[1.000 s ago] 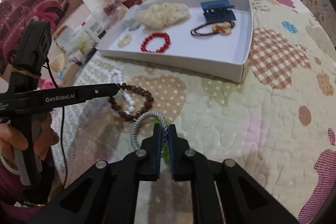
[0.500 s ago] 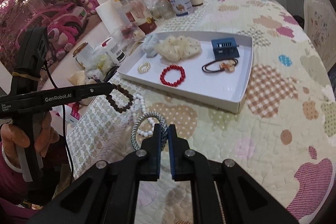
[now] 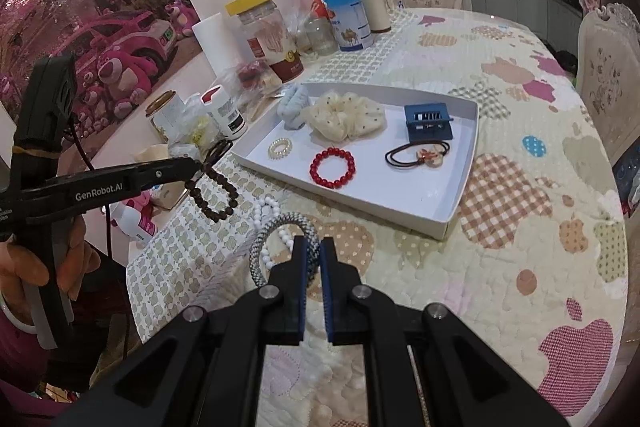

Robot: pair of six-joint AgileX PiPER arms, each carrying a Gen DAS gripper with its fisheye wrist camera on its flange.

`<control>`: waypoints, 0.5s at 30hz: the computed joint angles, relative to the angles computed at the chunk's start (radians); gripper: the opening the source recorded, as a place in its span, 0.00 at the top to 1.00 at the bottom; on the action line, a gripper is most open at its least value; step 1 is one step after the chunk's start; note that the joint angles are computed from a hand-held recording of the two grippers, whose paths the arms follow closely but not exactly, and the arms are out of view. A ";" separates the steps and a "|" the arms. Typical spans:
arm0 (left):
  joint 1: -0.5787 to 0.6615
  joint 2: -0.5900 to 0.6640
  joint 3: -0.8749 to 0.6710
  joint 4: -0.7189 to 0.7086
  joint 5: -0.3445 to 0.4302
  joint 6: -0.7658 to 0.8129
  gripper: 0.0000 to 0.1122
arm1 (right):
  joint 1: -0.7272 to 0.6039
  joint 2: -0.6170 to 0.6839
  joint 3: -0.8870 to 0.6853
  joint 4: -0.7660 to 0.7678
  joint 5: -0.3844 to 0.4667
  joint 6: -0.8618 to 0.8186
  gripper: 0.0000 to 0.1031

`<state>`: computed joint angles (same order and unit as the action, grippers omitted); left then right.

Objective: Organize jewelry
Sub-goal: 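Carry both bracelets into the white tray and open both grippers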

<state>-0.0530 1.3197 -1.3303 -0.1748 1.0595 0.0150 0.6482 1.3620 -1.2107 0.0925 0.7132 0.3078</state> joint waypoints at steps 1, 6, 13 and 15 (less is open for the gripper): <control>0.002 0.000 0.000 -0.001 0.000 0.000 0.97 | 0.002 -0.001 -0.002 -0.005 0.002 0.004 0.94; 0.003 0.003 -0.001 0.014 0.000 -0.007 0.97 | 0.006 -0.001 -0.012 -0.024 0.007 0.022 0.94; 0.036 0.063 -0.068 -0.003 0.013 0.019 0.97 | -0.019 0.035 -0.053 -0.030 0.016 0.024 0.94; 0.048 0.098 -0.102 -0.014 0.020 0.028 0.97 | -0.030 0.054 -0.070 -0.033 0.015 0.025 0.94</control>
